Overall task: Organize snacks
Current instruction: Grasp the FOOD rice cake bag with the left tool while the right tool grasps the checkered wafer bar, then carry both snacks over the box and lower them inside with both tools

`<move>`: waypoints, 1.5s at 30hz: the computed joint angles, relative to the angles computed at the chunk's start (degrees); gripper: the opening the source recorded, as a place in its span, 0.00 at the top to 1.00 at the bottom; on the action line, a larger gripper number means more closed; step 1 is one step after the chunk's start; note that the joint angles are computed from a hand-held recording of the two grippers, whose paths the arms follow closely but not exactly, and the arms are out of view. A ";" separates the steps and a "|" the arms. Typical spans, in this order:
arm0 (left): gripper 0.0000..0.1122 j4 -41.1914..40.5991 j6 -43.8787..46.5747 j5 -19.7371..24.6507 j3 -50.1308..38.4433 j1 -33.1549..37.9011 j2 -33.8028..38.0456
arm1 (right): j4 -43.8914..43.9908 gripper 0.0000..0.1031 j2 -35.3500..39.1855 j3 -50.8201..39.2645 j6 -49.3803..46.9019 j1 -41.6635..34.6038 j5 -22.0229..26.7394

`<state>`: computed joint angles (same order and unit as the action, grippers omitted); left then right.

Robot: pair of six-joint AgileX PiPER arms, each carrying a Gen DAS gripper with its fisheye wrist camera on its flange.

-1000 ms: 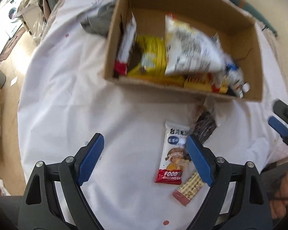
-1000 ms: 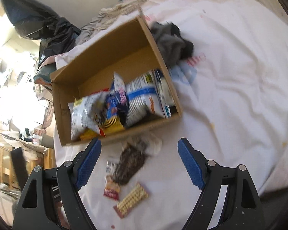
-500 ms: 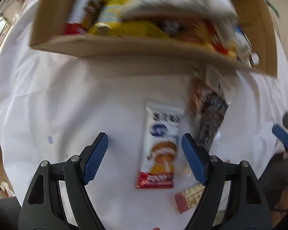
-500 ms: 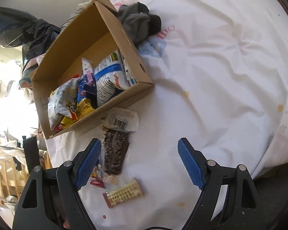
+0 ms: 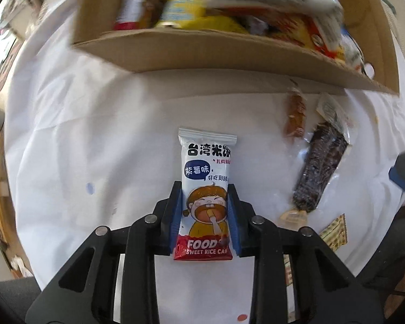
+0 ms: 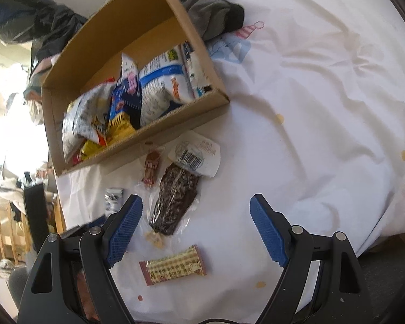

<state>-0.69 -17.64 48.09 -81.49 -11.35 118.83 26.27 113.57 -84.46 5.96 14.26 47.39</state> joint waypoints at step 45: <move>0.76 -5.27 -4.15 -4.39 12.81 8.49 -16.74 | 6.73 0.74 -6.15 11.01 -1.26 7.78 -5.94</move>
